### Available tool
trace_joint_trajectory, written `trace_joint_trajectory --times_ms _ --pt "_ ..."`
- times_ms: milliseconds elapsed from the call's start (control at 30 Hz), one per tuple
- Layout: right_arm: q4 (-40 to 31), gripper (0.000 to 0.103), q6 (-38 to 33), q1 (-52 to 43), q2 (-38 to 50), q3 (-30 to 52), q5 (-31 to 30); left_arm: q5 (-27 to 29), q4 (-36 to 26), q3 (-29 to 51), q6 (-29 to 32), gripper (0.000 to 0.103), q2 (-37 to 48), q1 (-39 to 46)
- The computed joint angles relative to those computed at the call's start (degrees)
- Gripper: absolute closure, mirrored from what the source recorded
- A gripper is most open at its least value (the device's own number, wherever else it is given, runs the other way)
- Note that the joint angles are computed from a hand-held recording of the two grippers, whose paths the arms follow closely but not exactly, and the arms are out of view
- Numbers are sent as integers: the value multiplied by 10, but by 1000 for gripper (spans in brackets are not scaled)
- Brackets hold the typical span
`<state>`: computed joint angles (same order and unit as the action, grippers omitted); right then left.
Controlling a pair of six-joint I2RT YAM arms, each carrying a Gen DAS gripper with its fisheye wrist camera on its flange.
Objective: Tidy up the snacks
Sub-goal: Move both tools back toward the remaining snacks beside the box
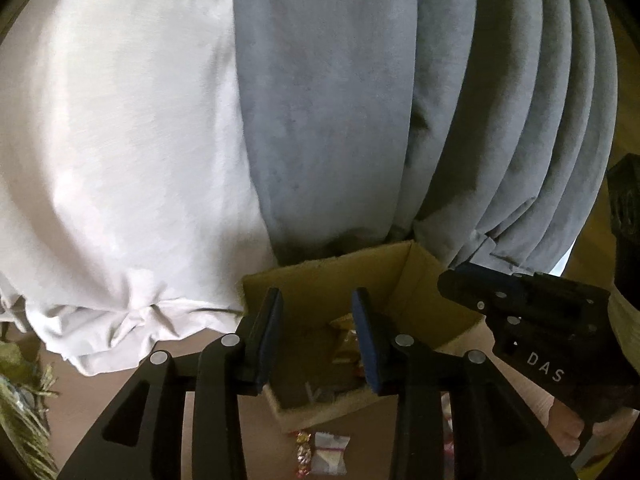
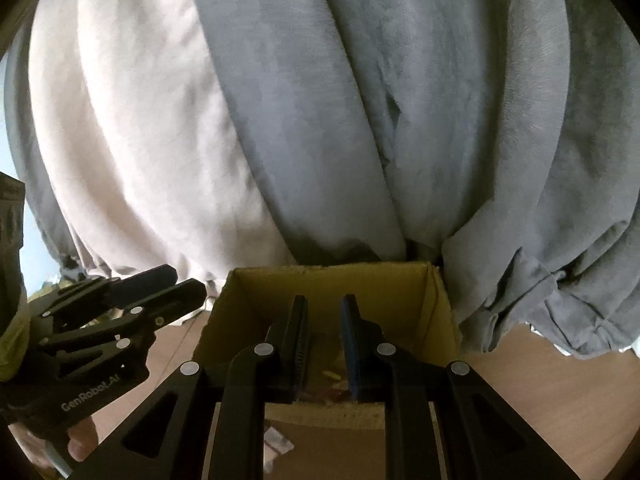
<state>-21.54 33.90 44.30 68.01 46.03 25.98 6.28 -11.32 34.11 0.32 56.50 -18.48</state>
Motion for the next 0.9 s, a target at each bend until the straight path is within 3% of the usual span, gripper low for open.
trace_joint_trajectory --times_ms 333,500,667,900 --pt "-6 85 112 120 -17 -52 48 23 -55 -104 33 67 -140 38" --pt "18 85 159 144 17 -83 20 45 -52 -161 58 67 -147 65" --pt "51 85 192 166 53 -111 3 63 -13 -210 76 67 -124 77" --pt "113 85 218 177 122 -138 -29 68 128 -251 84 68 36 82"
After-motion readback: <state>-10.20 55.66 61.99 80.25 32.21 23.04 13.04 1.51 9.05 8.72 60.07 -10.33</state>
